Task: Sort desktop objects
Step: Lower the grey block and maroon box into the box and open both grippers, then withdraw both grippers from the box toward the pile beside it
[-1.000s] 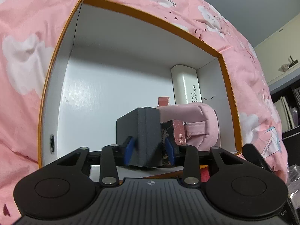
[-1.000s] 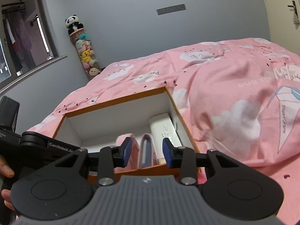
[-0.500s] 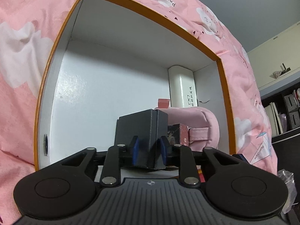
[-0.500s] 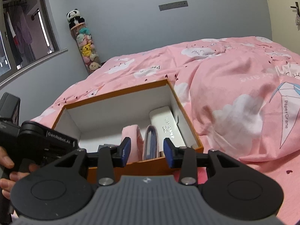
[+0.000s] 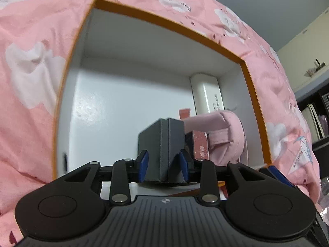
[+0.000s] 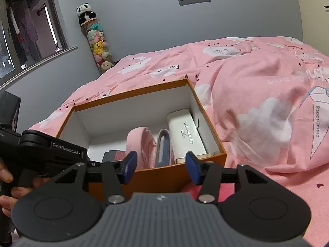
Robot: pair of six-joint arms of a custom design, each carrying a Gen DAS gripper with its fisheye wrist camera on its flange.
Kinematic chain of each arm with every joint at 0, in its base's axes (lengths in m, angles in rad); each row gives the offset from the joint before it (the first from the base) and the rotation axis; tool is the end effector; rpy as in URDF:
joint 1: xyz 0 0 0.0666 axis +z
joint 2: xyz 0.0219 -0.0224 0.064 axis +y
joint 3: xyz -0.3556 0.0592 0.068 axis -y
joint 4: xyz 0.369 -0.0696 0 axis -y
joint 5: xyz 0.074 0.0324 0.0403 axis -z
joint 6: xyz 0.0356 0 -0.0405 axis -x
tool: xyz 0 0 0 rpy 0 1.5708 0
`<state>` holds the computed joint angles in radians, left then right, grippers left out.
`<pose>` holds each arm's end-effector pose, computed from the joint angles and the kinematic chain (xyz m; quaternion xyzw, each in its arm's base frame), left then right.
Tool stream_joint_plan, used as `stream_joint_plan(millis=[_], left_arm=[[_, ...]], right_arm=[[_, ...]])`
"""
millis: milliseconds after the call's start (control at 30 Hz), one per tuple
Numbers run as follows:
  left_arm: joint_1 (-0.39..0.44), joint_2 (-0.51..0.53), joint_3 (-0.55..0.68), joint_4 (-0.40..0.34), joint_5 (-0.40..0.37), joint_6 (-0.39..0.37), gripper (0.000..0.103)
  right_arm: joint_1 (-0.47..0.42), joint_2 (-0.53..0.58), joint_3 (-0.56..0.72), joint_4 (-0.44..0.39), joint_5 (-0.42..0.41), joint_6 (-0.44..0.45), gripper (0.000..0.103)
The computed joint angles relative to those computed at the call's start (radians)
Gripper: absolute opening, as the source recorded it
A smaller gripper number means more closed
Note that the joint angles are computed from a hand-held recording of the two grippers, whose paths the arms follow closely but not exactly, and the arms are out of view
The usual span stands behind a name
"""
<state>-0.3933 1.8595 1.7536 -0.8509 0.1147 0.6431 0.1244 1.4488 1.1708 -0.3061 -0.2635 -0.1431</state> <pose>0.5692 -0.2410 0.3236 -0.1014 0.9464 -0.1969 0.2350 0.4863 0.0698 0.3306 -0.0540 0.8737 0.1773 0.4498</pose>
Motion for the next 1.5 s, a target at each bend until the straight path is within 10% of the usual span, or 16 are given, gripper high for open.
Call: stream_joint_plan(millis=[267,633,967,1500], left_arm=[[-0.029,-0.149,-0.132,0.108,-0.111,-0.106,0.038],[-0.095,-0.342,-0.312,0.165,-0.173,-0.332,0.055],[-0.162,-0.354,-0.359,0.024,-0.273,-0.597,0.055],[-0.211,-0.246,-0.337,-0.132,-0.382,-0.69,0.068]], right_arm=[[-0.008,-0.036,-0.013,-0.002,-0.026,0.035,0.084],[-0.03,-0.091,-0.042,-0.043,-0.034,0.062,0.09],[-0.05,-0.128,-0.028,-0.277,-0.077,0.3,0.085],[0.006,-0.117,-0.049,-0.388,0.049,0.55,0.077]])
